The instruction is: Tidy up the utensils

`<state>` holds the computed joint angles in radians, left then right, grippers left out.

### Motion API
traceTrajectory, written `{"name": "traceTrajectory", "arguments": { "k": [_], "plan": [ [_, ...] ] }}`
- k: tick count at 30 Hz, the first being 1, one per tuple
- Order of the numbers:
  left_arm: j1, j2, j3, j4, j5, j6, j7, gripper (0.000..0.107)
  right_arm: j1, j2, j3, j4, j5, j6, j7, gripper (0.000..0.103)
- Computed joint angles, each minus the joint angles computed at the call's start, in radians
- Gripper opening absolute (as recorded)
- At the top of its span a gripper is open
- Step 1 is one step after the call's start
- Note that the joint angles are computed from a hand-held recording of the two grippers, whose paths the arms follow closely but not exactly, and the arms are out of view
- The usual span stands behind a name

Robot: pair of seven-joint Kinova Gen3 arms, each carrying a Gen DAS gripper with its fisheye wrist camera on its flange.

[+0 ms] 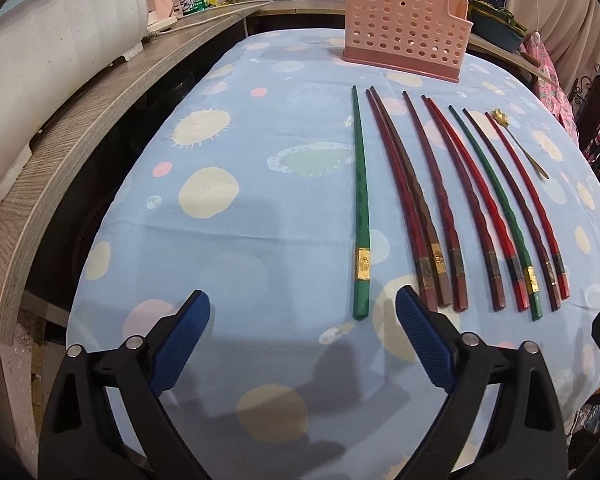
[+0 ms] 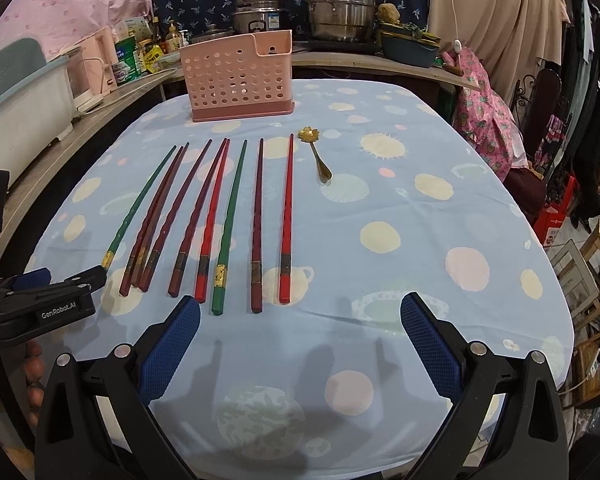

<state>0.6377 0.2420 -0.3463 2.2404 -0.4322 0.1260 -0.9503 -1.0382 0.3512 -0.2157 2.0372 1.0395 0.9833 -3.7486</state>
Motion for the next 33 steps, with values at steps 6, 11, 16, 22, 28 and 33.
{"name": "traceTrajectory", "arguments": {
  "k": [6, 11, 16, 22, 28, 33],
  "plan": [
    [-0.074, 0.019, 0.071, -0.02, 0.042, 0.001, -0.054, 0.08, 0.021, 0.002, 0.008, 0.004, 0.003, -0.03, 0.014, 0.096],
    [-0.165, 0.025, 0.157, -0.036, 0.1, 0.009, -0.124, 0.068, 0.036, 0.003, 0.017, 0.005, 0.015, -0.053, 0.021, 0.095],
    [-0.232, 0.021, 0.224, -0.043, 0.155, 0.011, -0.197, 0.052, 0.059, 0.001, 0.03, 0.01, 0.036, -0.08, 0.029, 0.089],
    [-0.409, 0.018, 0.393, -0.061, 0.278, 0.031, -0.338, 0.015, 0.132, -0.02, 0.056, 0.025, 0.099, -0.138, 0.036, 0.078],
    [-0.455, 0.025, 0.434, -0.074, 0.375, 0.042, -0.44, 0.009, 0.252, -0.017, 0.092, 0.016, 0.15, -0.252, 0.081, 0.059],
    [-0.421, 0.024, 0.401, -0.075, 0.389, 0.046, -0.447, 0.009, 0.34, 0.008, 0.131, -0.008, 0.175, -0.385, 0.121, 0.043]
  ]
}}
